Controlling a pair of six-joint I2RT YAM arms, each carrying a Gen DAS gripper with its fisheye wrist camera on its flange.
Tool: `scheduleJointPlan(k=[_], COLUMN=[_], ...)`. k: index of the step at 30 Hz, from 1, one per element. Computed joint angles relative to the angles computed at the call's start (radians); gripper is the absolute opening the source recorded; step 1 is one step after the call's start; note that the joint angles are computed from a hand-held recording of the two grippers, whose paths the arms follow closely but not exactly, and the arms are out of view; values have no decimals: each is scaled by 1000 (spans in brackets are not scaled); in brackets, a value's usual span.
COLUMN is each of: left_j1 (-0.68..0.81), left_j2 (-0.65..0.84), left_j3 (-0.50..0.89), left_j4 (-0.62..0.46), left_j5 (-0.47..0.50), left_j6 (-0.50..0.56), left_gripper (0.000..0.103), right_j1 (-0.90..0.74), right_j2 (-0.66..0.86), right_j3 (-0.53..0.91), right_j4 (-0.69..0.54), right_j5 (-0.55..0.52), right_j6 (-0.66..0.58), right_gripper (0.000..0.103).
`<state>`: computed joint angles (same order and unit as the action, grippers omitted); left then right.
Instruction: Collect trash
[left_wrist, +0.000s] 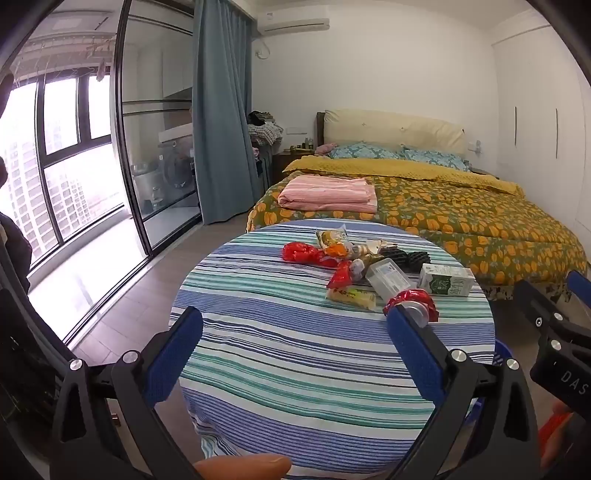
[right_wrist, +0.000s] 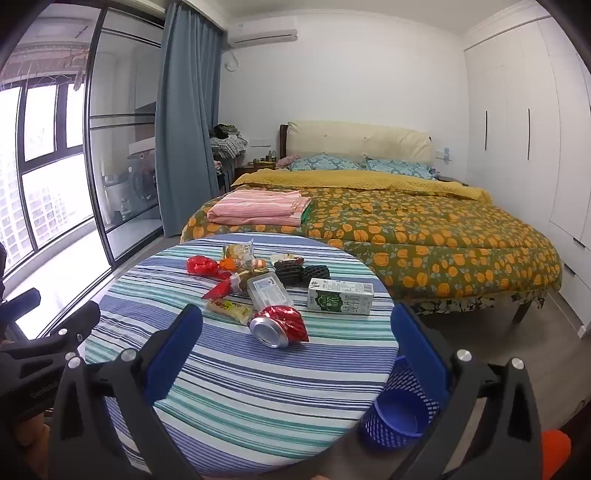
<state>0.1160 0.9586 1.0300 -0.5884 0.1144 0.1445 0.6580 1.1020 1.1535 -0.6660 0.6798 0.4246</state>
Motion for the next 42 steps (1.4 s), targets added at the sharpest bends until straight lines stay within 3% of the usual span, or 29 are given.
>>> scheduleJointPlan(k=[42], left_j1=[1], left_j2=[0], left_j3=[1], left_j4=[-3], left_j5=[2], left_j6=[1], left_gripper=[99], right_j1=[-3], right_j2=[-10], right_j3=[-26], right_j4=[1], right_j5=[-8], right_j6=[16], right_gripper=[99])
